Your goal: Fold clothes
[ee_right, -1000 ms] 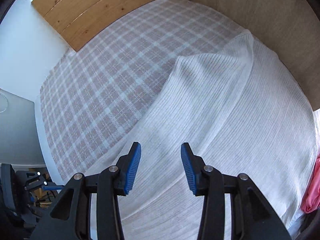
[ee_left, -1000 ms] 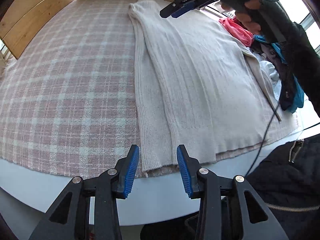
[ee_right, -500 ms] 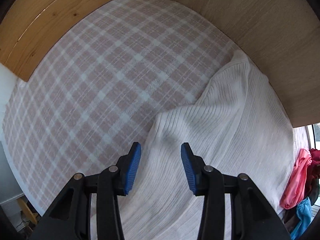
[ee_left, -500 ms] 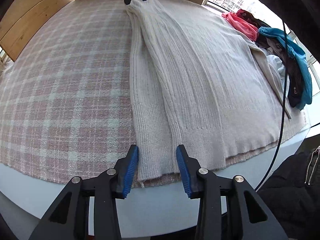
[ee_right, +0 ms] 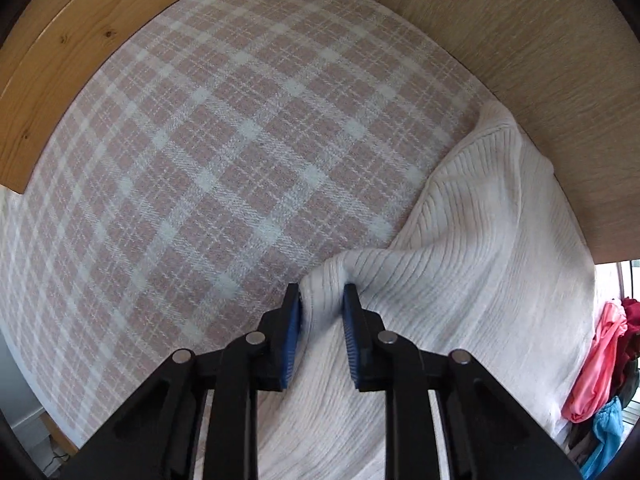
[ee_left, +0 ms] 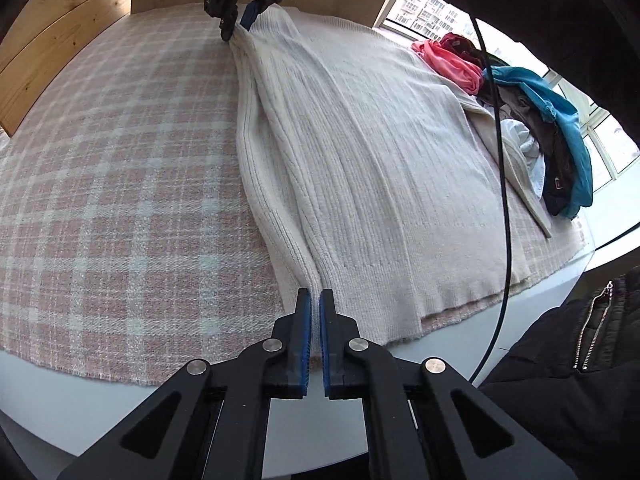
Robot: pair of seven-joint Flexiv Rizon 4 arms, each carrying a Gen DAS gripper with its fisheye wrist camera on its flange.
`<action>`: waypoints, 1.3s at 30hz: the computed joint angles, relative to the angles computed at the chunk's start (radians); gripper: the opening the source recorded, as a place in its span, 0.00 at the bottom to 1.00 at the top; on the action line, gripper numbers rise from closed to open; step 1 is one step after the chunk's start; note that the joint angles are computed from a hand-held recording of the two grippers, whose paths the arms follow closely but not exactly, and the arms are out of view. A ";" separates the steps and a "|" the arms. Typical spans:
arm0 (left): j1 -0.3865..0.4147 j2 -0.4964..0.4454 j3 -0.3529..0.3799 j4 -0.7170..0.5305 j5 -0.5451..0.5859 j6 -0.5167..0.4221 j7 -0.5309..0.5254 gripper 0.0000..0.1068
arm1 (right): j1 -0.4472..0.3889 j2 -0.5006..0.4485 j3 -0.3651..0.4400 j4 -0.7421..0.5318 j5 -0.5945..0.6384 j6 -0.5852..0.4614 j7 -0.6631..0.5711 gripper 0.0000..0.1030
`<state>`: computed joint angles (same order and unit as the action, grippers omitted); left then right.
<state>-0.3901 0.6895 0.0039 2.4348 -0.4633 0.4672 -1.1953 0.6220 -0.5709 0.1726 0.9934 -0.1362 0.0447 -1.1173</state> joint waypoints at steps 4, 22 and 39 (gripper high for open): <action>-0.015 0.010 0.005 -0.018 -0.018 -0.013 0.018 0.03 | -0.063 0.074 0.021 0.083 0.088 0.097 0.024 0.15; -0.130 -0.103 -0.100 -0.106 -0.032 -0.069 0.077 0.04 | -0.285 0.415 0.027 0.603 0.238 0.403 0.044 0.16; -0.016 -0.054 -0.058 -0.160 0.034 -0.169 0.099 0.18 | -0.243 0.578 0.068 0.715 0.197 0.456 -0.088 0.30</action>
<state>-0.4066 0.6358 -0.0543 2.2746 -0.4297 0.2987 -1.0967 0.3794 0.0071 0.2404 1.7079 0.0610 0.5006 -1.2055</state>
